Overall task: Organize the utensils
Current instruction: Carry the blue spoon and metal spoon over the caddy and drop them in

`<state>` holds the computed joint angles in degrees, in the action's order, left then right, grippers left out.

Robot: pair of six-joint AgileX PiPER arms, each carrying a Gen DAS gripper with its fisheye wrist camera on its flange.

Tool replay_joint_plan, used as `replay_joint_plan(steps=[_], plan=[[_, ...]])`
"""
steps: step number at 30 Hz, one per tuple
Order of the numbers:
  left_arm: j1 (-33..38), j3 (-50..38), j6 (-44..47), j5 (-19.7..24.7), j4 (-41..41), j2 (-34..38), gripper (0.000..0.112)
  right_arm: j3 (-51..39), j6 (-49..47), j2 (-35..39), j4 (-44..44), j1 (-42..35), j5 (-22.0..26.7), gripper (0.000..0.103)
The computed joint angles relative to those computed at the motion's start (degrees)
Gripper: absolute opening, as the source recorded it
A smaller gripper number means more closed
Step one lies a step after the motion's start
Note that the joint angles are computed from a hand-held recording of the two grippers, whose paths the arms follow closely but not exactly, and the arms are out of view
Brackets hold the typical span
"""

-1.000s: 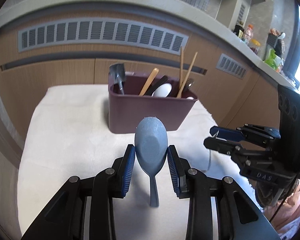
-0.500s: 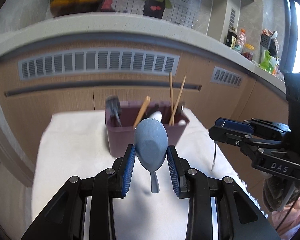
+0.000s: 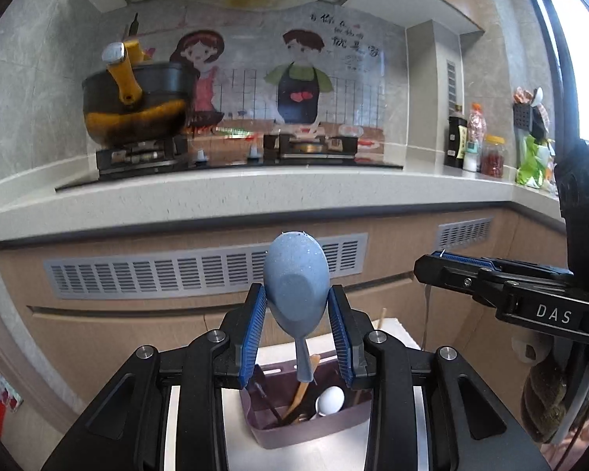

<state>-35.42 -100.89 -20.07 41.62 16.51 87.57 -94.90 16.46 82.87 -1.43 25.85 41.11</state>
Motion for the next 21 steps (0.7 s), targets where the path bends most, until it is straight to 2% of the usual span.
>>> replay_joint_plan(steps=[6, 18, 19, 20, 21], plan=[[2.7, 1.5, 4.0, -1.8, -6.0, 4.3, 0.034, 3.1, -2.5, 4.1, 3.2, -1.7, -3.7, 0.027], [5.4, 6.4, 8.4, -4.0, -14.2, 9.1, 0.034, 9.2, -5.5, 7.6, 4.7, -2.5, -6.6, 0.028], [5.7, 6.5, 9.2, -3.7, -15.2, 9.5, 0.035, 9.6, -5.0, 7.5, 3.8, -2.3, -6.6, 0.034], [5.8, 6.5, 9.5, -3.2, -15.8, 9.9, 0.035, 9.7, -5.1, 7.5, 3.6, -2.1, -6.2, 0.047], [5.7, 6.6, 9.2, -3.1, -15.9, 10.1, 0.037, 10.1, -5.1, 7.1, 3.5, -2.0, -6.1, 0.054]])
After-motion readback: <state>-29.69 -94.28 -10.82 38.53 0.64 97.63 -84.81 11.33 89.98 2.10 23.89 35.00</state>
